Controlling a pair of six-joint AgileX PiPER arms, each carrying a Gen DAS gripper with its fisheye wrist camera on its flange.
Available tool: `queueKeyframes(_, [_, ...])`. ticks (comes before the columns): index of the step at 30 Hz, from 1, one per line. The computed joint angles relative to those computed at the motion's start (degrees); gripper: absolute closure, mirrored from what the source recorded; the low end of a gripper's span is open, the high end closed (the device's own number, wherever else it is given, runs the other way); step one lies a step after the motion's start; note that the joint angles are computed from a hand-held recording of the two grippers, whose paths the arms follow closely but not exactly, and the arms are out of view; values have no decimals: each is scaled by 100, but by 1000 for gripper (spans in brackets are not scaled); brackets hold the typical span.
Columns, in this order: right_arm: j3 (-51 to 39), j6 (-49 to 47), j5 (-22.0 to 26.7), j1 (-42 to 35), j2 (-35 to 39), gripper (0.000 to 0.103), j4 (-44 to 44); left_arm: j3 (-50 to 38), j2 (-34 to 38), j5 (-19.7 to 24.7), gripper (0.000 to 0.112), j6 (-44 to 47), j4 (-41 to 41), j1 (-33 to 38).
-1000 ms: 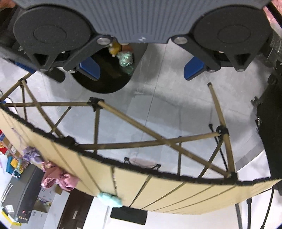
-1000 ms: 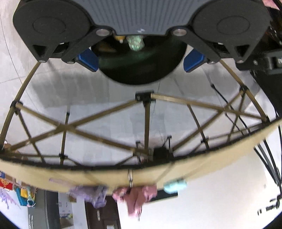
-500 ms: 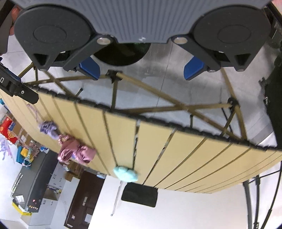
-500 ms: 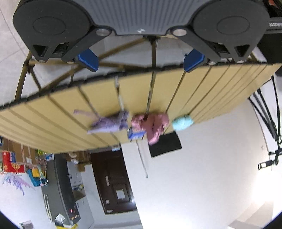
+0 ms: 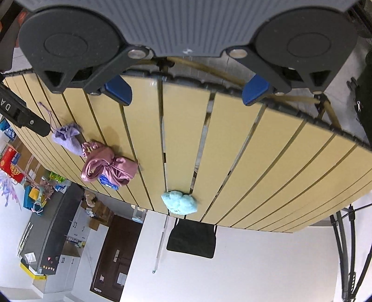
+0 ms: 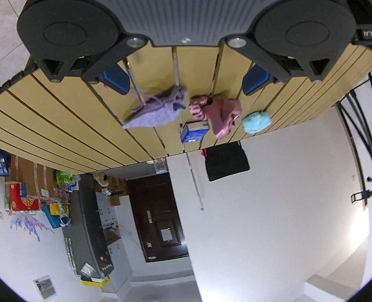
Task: Collect trash
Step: 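Raise both tools back toward the table top, then close the right tool on the purple knit bag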
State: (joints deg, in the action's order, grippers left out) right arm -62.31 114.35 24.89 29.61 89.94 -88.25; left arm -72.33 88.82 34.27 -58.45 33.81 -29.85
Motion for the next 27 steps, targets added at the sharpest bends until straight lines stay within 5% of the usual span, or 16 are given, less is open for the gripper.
queueKeyframes(16, [-2016, -2471, -269, -907, 1467, 0, 2435, -2189, 1528, 440, 9, 956, -763, 178])
queueKeyframes(27, [-3849, -5216, 778, -1141, 2596, 3, 5126, -3572, 2487, 881, 9, 1464, -1261, 220])
